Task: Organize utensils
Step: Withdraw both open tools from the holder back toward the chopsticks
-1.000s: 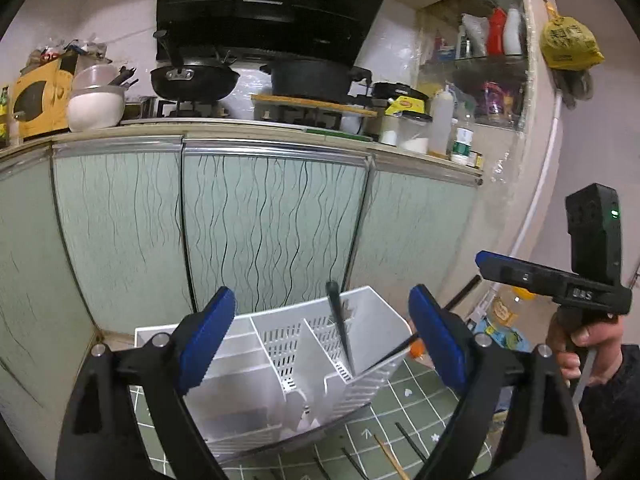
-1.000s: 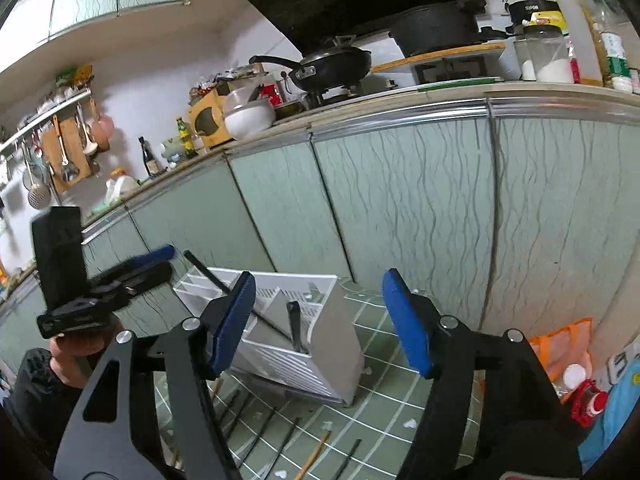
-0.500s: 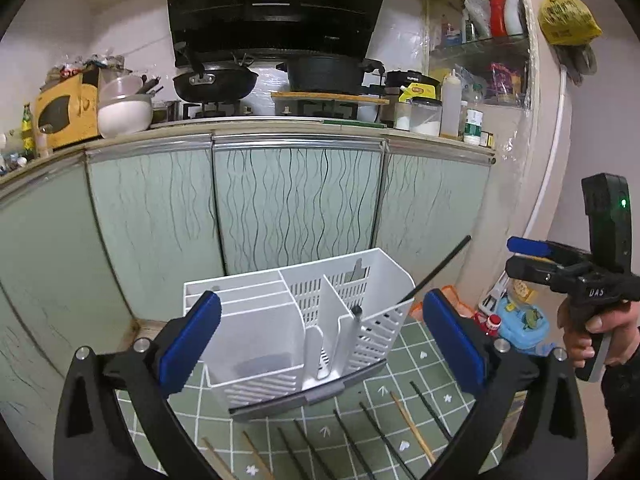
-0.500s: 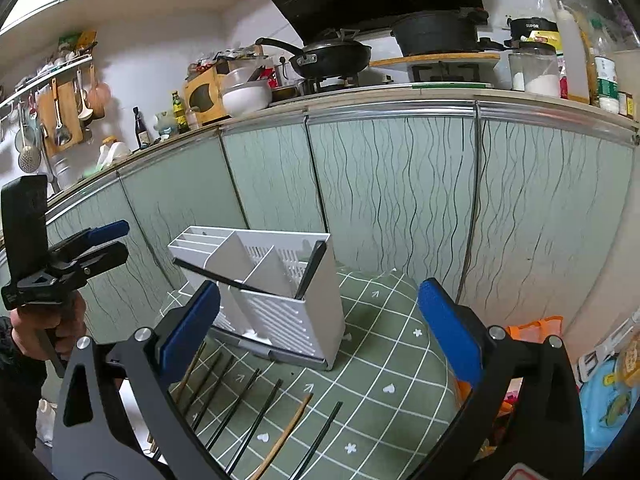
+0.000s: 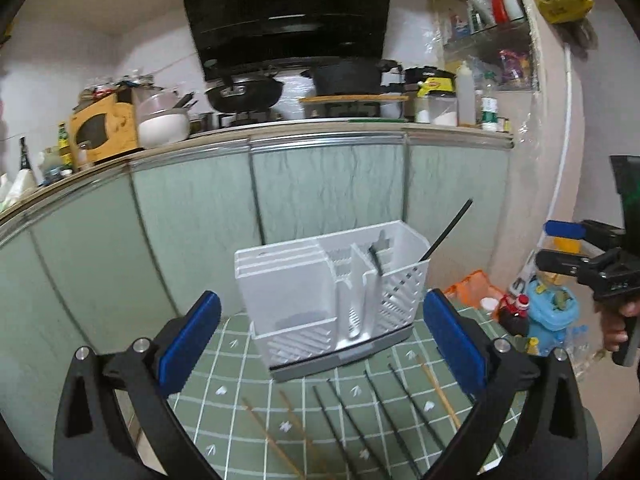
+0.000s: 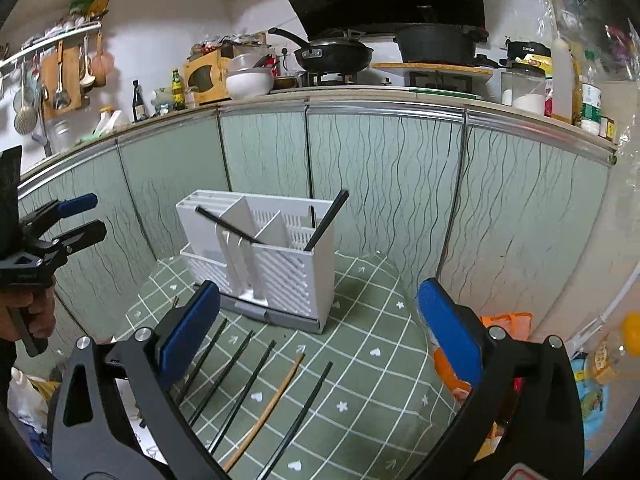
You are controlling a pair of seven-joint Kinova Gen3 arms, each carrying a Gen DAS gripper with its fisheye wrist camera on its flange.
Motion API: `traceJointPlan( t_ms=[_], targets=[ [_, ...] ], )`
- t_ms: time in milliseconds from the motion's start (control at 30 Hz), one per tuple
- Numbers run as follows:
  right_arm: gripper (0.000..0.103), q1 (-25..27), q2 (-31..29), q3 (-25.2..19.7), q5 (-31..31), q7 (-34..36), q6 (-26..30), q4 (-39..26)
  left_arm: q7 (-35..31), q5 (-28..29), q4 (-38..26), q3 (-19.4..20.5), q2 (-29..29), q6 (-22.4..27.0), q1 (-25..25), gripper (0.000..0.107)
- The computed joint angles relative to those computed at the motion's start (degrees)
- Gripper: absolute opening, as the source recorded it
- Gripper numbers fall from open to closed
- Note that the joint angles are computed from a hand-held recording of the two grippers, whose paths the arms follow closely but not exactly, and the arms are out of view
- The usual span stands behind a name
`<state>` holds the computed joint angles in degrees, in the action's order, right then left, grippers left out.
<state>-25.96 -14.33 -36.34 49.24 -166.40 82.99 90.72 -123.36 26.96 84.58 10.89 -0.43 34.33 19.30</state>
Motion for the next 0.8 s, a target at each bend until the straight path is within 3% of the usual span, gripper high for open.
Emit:
traceJointPlan(
  t_ms=[200, 367, 800],
  targets=[
    [0.095, -2.5, 2.2, -3.9, 1.5, -2.7, 5.5, -0.6, 0.9, 3.1, 5.4, -2.0, -3.0, -1.0, -0.9, 0.099],
    [0.095, -6.5, 4.3, -5.7, 2.8, -7.0, 10.3, -0.1, 3.6, 2.1, 8.9, -2.9, -5.0, -2.1, -1.1, 0.099],
    [0.095, -17.1, 6.9, -4.7, 1.5, -19.6, 15.7, 3.8, 17.5, -11.6, 16.3, -1.2, -8.8, -4.8, -1.4, 0.099]
  ],
)
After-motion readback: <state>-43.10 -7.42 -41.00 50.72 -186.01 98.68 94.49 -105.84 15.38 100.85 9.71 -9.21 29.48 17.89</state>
